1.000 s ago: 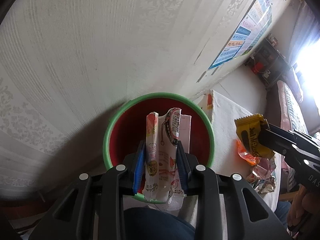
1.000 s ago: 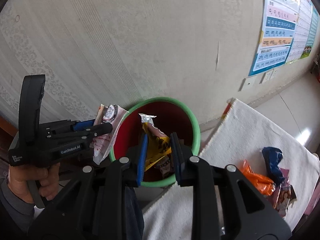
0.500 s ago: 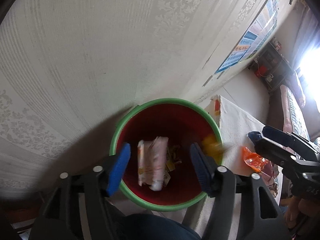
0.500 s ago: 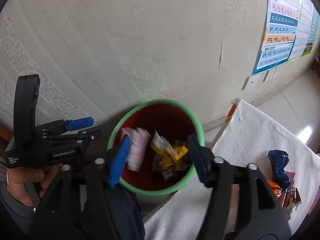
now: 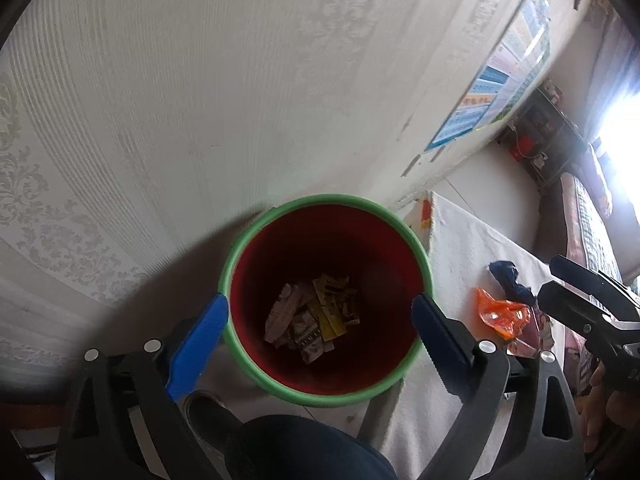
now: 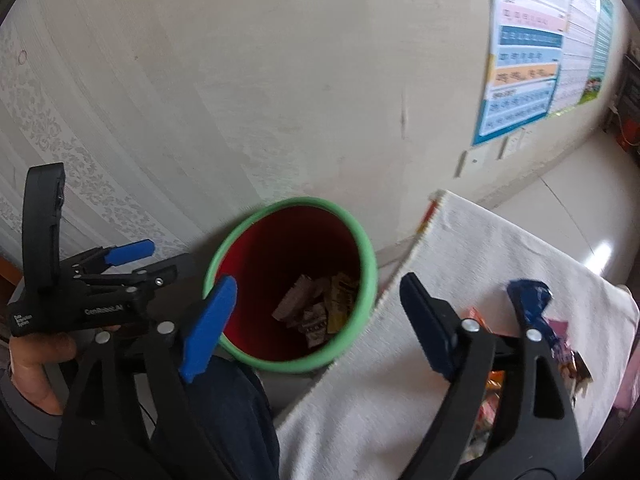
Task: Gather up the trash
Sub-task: 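Open both tools over the bucket to drop the wrappers, then move both open tools back over the trash pile on the table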
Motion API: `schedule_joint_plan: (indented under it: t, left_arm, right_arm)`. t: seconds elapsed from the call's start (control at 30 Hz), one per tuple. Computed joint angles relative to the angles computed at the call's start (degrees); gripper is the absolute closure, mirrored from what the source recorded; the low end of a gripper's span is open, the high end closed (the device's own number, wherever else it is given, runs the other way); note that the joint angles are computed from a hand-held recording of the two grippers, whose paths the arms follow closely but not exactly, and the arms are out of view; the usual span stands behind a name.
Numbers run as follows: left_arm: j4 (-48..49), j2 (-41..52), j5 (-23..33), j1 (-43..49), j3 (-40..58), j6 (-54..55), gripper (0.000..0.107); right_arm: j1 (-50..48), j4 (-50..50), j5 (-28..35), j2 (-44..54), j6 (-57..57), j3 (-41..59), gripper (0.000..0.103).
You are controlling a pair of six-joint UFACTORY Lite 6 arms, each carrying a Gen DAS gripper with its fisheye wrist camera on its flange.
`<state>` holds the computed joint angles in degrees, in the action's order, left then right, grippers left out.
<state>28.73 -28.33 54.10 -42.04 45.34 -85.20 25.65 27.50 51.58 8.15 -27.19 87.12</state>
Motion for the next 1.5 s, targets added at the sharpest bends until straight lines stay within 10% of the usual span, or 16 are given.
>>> schedule_joint_plan:
  t: [0.6,1.5]
  left_arm:
    - [3.2,28.5,0.7,-18.9,25.0,-7.9,0.015]
    - [-10.9,77.8,7.2,-21.8,83.3,14.4,0.015]
  right_arm:
    - [-33.2,6.9,7.9,-18.1,-20.5,-20.9,0.017]
    - [-67.3,6.4,13.4,0.1,-41.1,-11.7,0.017]
